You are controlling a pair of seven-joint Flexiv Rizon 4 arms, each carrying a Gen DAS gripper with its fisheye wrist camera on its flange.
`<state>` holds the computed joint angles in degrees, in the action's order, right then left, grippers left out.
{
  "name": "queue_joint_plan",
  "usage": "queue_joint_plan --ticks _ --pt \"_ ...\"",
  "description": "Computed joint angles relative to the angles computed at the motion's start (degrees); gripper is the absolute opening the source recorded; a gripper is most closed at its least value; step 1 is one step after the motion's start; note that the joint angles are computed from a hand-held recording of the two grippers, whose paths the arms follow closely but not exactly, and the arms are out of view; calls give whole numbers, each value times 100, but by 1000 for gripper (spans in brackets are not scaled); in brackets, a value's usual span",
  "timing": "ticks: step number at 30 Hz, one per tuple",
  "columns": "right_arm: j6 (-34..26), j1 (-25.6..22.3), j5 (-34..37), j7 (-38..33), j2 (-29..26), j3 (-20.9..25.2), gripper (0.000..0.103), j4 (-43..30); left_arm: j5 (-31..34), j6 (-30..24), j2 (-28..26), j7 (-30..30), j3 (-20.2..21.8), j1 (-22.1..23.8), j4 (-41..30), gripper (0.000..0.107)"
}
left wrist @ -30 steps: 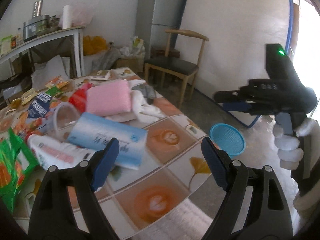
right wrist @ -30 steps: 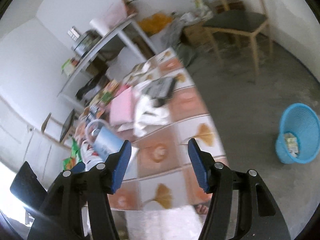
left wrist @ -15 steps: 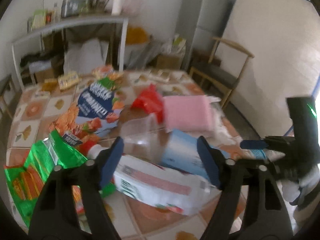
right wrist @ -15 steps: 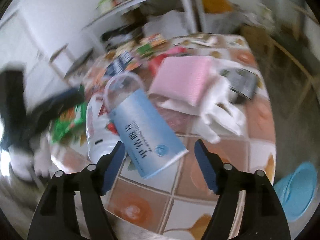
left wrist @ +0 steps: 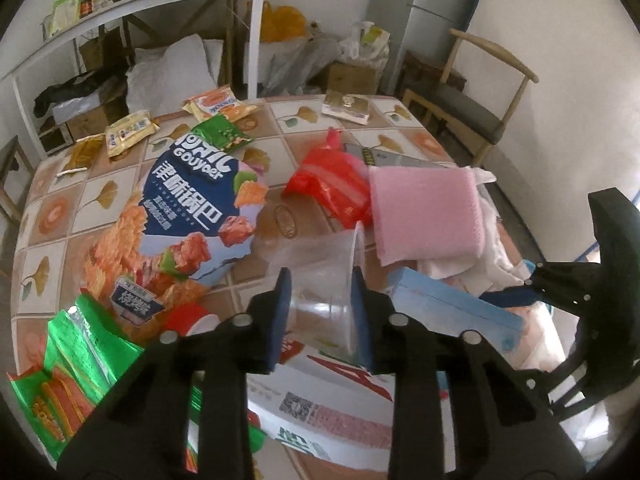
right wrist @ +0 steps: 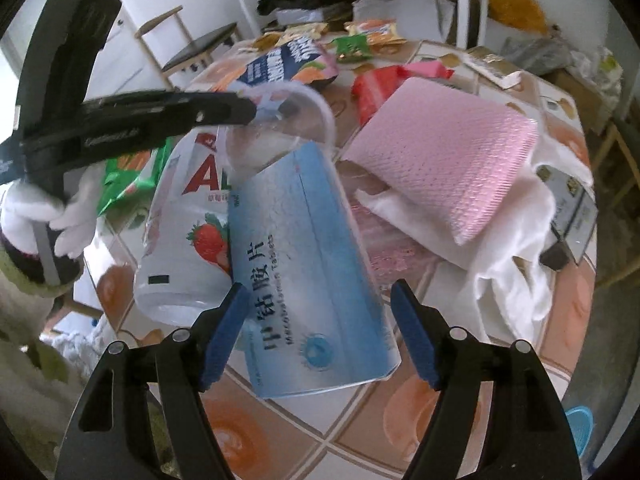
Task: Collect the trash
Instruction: 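Move both tools back over the table, then grasp the clear plastic bowl rim with the left gripper while the right grasps the tablet box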
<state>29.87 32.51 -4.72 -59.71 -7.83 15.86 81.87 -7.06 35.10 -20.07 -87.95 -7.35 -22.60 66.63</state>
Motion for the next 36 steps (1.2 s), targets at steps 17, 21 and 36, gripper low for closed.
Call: queue_joint_plan --ticks 17,21,36 --pt "-372 253 -687 -43 57 26 68 22 126 9 9 -300 50 -15 68 4" --pt "-356 159 -563 254 359 62 65 293 72 108 70 -330 30 -1 183 3" --pt "-456 131 -1384 914 748 245 77 665 76 201 147 -465 24 9 280 3"
